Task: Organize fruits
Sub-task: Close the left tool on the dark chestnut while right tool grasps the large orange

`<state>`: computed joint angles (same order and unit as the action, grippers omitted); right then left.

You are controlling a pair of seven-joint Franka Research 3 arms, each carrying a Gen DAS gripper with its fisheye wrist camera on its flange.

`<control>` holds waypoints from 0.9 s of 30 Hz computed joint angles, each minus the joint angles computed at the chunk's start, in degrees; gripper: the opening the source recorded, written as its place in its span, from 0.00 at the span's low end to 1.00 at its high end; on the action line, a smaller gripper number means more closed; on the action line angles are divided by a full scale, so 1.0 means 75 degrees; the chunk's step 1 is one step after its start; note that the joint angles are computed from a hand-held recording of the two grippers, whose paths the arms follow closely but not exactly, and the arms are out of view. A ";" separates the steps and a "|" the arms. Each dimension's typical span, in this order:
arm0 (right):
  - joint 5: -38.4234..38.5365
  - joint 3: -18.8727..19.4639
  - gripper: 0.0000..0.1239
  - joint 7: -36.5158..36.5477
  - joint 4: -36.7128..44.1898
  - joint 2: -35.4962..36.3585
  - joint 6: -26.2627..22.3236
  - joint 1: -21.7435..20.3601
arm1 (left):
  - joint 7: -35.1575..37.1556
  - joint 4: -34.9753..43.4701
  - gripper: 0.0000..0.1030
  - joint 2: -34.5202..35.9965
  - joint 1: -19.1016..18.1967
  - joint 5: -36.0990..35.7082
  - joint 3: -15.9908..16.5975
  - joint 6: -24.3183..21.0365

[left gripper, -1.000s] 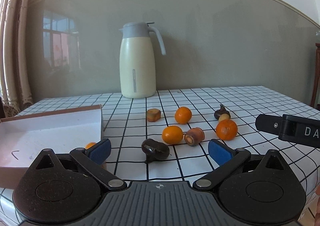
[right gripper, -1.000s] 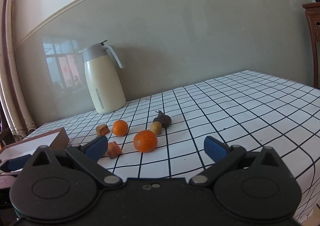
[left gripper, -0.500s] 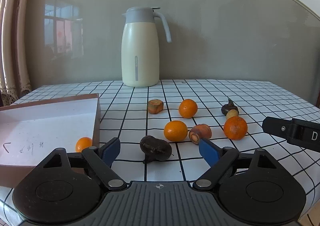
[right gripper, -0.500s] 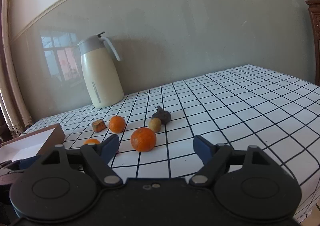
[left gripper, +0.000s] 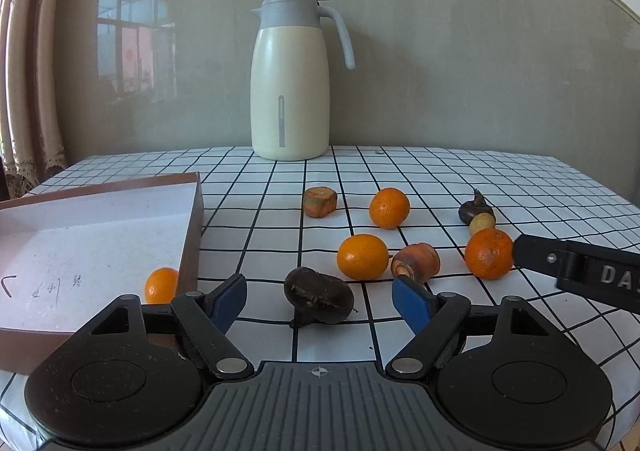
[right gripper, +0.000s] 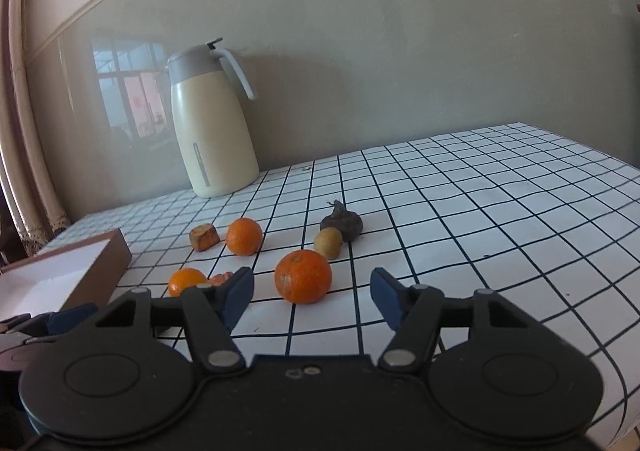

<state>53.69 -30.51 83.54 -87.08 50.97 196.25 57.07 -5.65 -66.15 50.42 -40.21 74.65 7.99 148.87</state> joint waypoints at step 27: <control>-0.2212 -0.0607 0.33 0.2426 0.0767 0.0626 -0.0981 -0.0294 | 0.0484 0.0935 0.66 0.0615 -0.0253 -0.0630 0.0242 -0.0752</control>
<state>37.10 -35.06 101.74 -81.33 55.67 188.89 54.87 -2.02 -59.14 55.03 -42.10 69.92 9.81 143.23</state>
